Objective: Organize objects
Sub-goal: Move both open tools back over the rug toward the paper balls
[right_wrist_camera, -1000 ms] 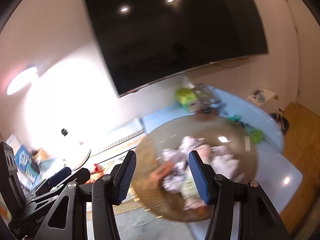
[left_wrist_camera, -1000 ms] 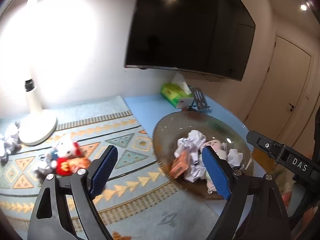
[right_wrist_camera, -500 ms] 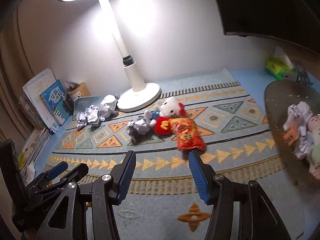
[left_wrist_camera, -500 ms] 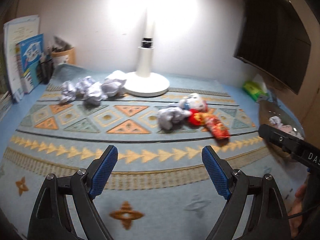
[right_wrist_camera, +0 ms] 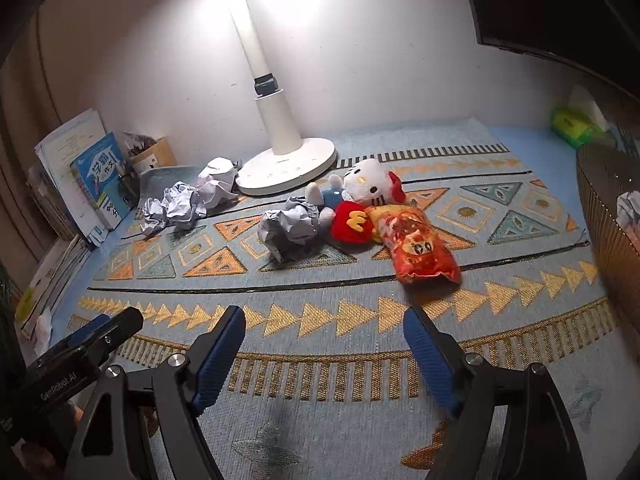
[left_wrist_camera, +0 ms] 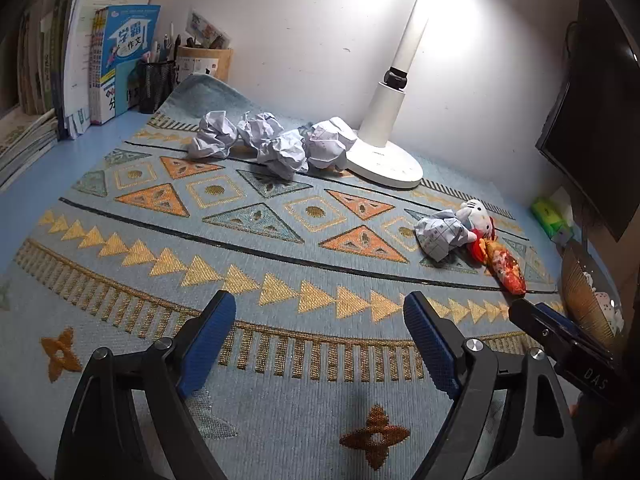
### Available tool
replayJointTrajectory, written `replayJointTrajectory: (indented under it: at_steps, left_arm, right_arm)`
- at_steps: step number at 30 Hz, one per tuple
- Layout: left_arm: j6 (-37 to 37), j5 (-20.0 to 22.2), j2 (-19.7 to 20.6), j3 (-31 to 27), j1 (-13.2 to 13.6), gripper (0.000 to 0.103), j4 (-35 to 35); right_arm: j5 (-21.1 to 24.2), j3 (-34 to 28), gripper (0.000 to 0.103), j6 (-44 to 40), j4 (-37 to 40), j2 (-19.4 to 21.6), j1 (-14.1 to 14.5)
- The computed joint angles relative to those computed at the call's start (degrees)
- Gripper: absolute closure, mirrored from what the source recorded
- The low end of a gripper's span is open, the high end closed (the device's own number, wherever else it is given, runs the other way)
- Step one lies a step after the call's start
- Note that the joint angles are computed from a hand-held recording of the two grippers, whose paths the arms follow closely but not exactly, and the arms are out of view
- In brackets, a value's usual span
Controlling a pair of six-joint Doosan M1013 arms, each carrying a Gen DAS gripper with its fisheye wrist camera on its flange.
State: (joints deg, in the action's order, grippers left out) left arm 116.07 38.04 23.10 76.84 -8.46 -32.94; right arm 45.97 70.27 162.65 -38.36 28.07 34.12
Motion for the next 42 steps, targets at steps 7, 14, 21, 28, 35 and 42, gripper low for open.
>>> replayJointTrajectory:
  at_steps: [7,14,21,28,35,42]
  left_arm:
    - [-5.4,1.1,0.6,-1.2,-1.8,0.017,10.5]
    - [-7.1,2.1,0.9,-1.5,-1.3,0.017,10.0]
    - [-5.8,0.3,0.3,-0.5,-1.1,0.017,8.1]
    - [-5.2,0.2,0.3,-0.5,-1.1,0.017,7.7]
    - [-5.2,0.8,0.4,-0.6,-1.0,0.017,7.5]
    - [-5.9,1.2,0.4,-0.8,-0.7,0.017,7.1]
  right_arm:
    - [10.2,-5.3,0.02,-4.7,1.2,3.3,0.7]
    - [10.2,-4.3,0.002,-2.3,-3.1,2.8,1.5]
    - [10.0,-4.3,0.002,-2.3,-5.5,2.7,2.0]
    - [10.9,-4.7,0.002,-2.4,-4.1,3.0,1.8]
    - [9.2,-5.3,0.0,-8.7,0.7,3.3,1.4]
    - [8.2,-6.3,0.0,-14.2,2.2,3.8,1.4]
